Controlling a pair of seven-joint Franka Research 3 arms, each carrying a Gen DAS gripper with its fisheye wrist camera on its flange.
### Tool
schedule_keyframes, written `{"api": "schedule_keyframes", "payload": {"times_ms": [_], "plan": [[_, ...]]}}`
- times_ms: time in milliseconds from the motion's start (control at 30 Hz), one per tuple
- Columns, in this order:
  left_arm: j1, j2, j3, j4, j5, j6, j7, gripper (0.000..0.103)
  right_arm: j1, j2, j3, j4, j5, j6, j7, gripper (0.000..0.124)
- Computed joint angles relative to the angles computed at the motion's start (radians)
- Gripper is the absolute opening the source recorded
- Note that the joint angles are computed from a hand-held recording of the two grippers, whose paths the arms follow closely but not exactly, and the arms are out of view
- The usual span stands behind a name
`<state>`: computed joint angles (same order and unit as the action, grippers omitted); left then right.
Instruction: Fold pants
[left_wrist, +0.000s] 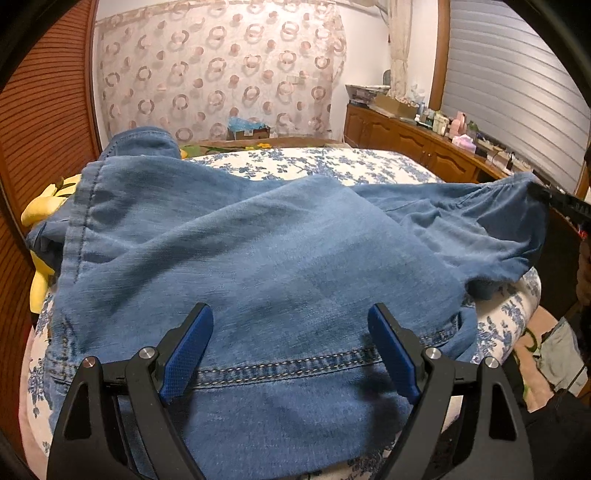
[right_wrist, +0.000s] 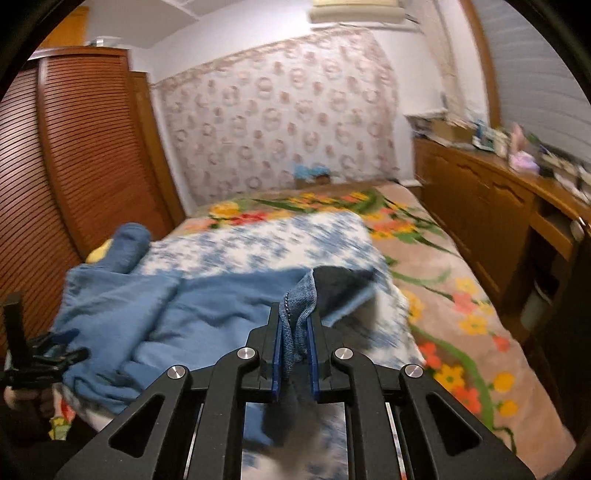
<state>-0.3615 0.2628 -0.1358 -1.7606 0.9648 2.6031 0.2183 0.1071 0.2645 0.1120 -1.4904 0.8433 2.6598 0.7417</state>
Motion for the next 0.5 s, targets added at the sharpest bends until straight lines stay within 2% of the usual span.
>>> {"api": "schedule_keyframes", "payload": {"times_ms": [233, 500], "plan": [[0.001, -0.029, 0.001, -0.024, 0.030, -0.013, -0.034, 0.086, 0.017, -0.018, 0.046, 0.036, 0.103, -0.070, -0.185, 0.011], [0.020, -0.080, -0.011, -0.079, 0.082, -0.019, -0.103, 0.086, 0.058, 0.011, 0.063, 0.134, 0.151, -0.221, -0.287, 0.011]]}}
